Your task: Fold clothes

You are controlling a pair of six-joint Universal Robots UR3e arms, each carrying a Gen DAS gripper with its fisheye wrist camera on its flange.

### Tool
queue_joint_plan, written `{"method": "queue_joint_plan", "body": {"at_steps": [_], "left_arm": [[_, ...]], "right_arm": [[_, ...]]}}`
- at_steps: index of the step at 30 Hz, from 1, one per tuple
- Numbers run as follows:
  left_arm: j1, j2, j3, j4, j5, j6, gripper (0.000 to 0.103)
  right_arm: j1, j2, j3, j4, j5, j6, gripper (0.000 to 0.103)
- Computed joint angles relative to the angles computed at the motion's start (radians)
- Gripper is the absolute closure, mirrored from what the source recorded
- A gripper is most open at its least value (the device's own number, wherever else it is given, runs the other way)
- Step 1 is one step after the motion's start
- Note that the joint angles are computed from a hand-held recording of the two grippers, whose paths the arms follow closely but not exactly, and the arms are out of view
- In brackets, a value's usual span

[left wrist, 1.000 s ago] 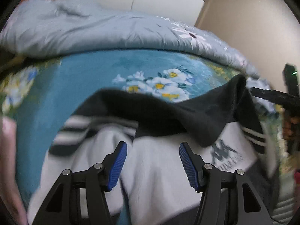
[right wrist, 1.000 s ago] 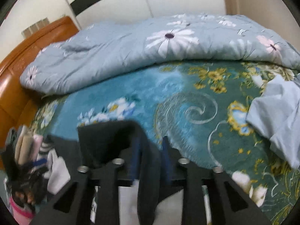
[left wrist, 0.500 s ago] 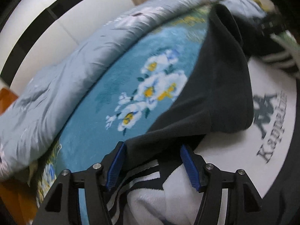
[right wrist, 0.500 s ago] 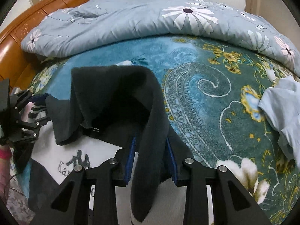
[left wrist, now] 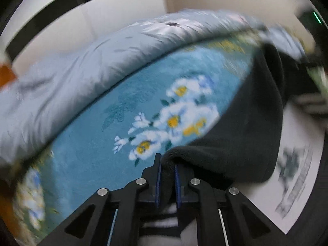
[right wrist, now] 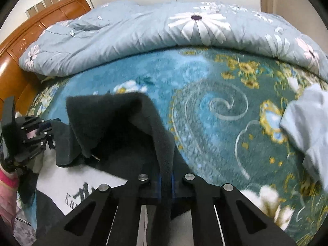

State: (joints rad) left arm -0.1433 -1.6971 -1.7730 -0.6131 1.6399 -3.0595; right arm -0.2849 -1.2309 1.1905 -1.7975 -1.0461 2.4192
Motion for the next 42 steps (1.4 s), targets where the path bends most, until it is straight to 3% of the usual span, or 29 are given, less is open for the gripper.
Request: {"method": "queue_joint_plan", "body": {"at_steps": [3,10,20,21,23,24,26,31,35,39,42], "left_arm": [[0.082,-0.048,0.056,-0.040,-0.075,-0.122,0.091],[0.178,-0.185,0.141,-0.123,-0.181,-0.296,0.091],[0.172,-0.167,0.114,-0.106,-0.170,-0.315,0.087],[0.164,-0.150,0.110,-0.111,-0.159,-0.313,0.084],[0.133,-0.100,0.097,-0.120,-0.110,-0.299,0.073],[0.116,-0.065,0.077,-0.109,-0.085,-0.288,0.069],[0.064,0.028,0.007,-0.062,-0.031,-0.280,0.045],[-0.086,0.260,-0.195,0.025,0.082,-0.334,0.039],[-0.257,0.404,-0.347,0.083,0.198,-0.474,0.030],[-0.383,0.468,-0.454,0.120,0.246,-0.651,0.029],[-0.442,0.496,-0.472,0.078,0.251,-0.761,0.029]], "right_arm": [[0.017,0.083,-0.118,-0.011,-0.007,0.092,0.097],[0.031,0.268,-0.283,0.031,-0.034,0.282,0.097],[0.066,0.306,-0.304,0.021,-0.103,0.296,0.095],[0.059,0.279,-0.286,0.027,-0.095,0.272,0.093],[0.045,0.216,-0.244,0.039,-0.083,0.217,0.074],[0.033,0.156,-0.180,0.012,-0.082,0.183,0.070],[-0.009,0.021,-0.030,-0.023,-0.066,0.109,0.067],[-0.182,-0.325,0.291,0.052,0.007,-0.114,0.062],[-0.452,-0.637,0.497,0.362,0.067,-0.411,0.061],[-0.707,-0.887,0.575,0.754,0.055,-0.726,0.060],[-0.815,-1.054,0.654,0.883,0.000,-0.891,0.053]]}}
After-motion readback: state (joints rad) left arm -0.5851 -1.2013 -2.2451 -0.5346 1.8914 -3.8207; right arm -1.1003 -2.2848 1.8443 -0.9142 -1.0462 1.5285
